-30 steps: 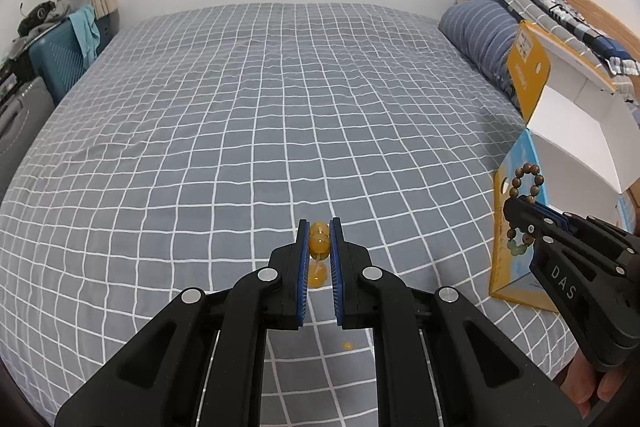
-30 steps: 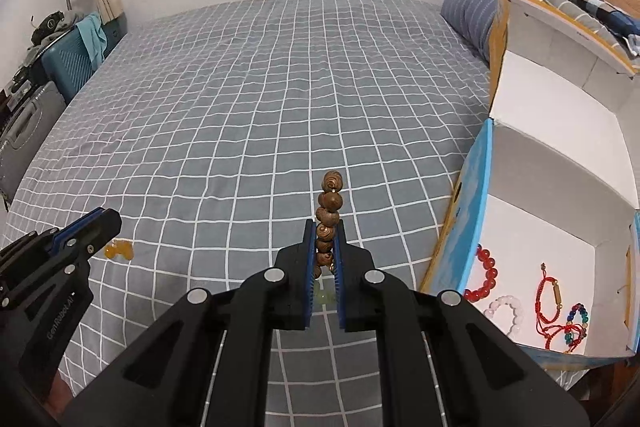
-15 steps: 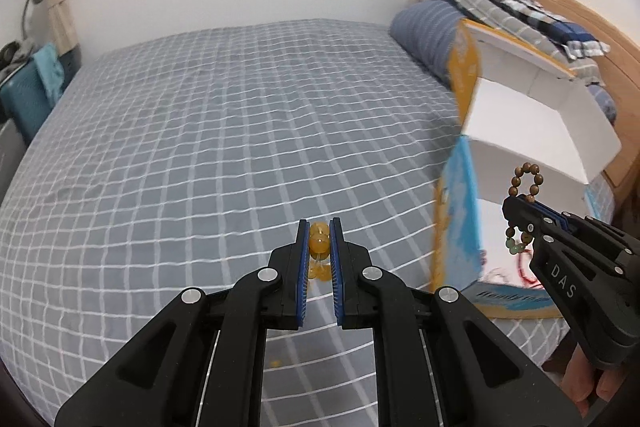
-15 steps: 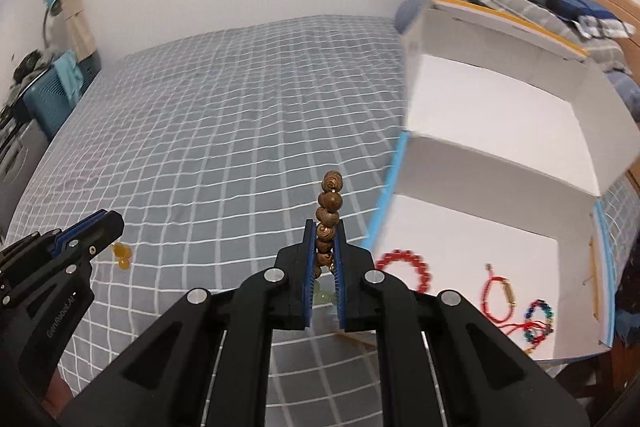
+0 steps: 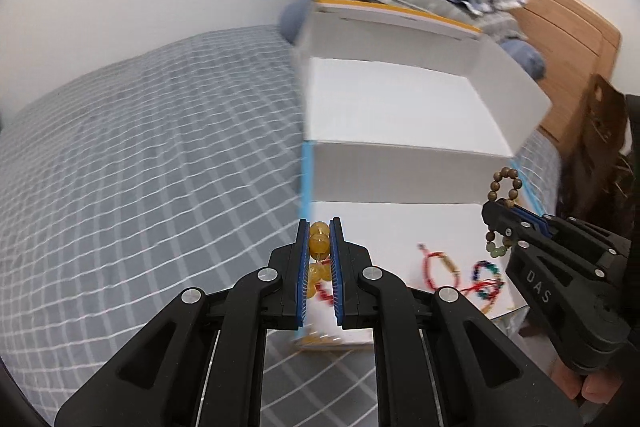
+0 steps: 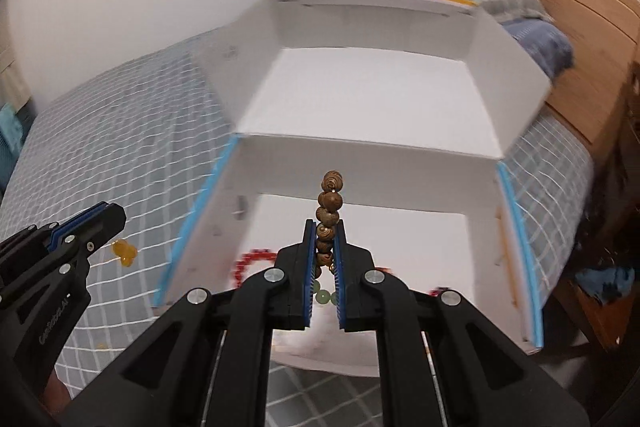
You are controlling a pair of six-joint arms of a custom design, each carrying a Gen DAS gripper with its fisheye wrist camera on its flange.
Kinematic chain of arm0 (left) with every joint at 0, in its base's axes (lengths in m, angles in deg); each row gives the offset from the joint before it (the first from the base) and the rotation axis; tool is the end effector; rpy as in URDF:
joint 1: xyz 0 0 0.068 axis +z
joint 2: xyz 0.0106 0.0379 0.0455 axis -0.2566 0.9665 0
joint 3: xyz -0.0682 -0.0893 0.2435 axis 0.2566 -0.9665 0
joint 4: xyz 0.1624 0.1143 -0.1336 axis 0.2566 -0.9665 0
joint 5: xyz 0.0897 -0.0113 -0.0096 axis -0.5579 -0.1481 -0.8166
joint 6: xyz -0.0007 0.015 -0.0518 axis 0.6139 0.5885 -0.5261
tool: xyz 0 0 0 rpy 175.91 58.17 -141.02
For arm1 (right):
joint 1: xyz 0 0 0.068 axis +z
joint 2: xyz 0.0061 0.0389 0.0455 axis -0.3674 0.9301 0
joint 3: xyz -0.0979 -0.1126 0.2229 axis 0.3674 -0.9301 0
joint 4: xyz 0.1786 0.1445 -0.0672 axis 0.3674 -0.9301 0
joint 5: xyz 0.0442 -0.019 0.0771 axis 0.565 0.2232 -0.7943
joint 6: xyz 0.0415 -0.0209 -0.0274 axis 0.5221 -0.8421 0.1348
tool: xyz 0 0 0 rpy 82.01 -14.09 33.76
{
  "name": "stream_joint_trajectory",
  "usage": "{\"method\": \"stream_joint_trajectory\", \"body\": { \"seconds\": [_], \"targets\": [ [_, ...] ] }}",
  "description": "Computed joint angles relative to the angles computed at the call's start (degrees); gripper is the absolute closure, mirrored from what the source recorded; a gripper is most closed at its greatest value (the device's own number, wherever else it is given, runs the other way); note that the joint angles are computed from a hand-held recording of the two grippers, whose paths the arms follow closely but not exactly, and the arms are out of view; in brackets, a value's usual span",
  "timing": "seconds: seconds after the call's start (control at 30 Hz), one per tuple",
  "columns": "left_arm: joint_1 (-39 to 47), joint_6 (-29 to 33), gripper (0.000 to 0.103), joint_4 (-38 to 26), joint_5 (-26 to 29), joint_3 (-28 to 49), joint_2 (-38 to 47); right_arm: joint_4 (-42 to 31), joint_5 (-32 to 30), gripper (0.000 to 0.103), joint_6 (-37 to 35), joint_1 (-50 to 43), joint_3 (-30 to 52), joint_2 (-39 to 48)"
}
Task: Organize jewelry
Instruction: 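Open the left tool to drop the yellow beads while the right tool releases the wooden bracelet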
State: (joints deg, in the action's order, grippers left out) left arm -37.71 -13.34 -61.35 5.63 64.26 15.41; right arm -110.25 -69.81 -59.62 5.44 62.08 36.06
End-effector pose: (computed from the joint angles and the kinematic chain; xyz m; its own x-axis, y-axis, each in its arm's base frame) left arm 0.2760 -0.1039 0.3445 -0.6848 -0.1785 -0.7066 -0.1588 0.9828 -0.0944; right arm 0.3097 0.1527 0.3277 -0.6947 -0.2011 -0.6906 -0.2792 0.9602 0.0013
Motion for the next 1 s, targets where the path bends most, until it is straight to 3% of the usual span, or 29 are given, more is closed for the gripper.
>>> {"method": "stream_joint_trajectory", "body": {
  "seconds": [0.37,0.77,0.83,0.9,1.0],
  "targets": [
    [-3.08,0.18,0.094,5.98,4.47,3.16,12.47,2.11,-2.11,0.095,-0.42,-9.57,-3.3,3.47],
    [-2.14,0.77,0.091,7.16,5.79,2.99,17.37,2.99,-3.04,0.093,0.19,-11.51,-5.13,6.43],
    [-2.34,0.74,0.088,6.5,4.98,3.0,17.1,3.0,-3.25,0.08,0.26,-11.49,-5.67,5.72],
    [-3.01,0.31,0.067,6.53,3.6,2.1,15.62,4.34,-2.84,0.059,0.33,-11.27,-7.51,3.59],
    [-4.03,-0.22,0.05,7.23,2.06,-0.51,11.94,5.52,-2.29,0.044,0.18,-10.85,-10.2,-0.03]
  ]
}}
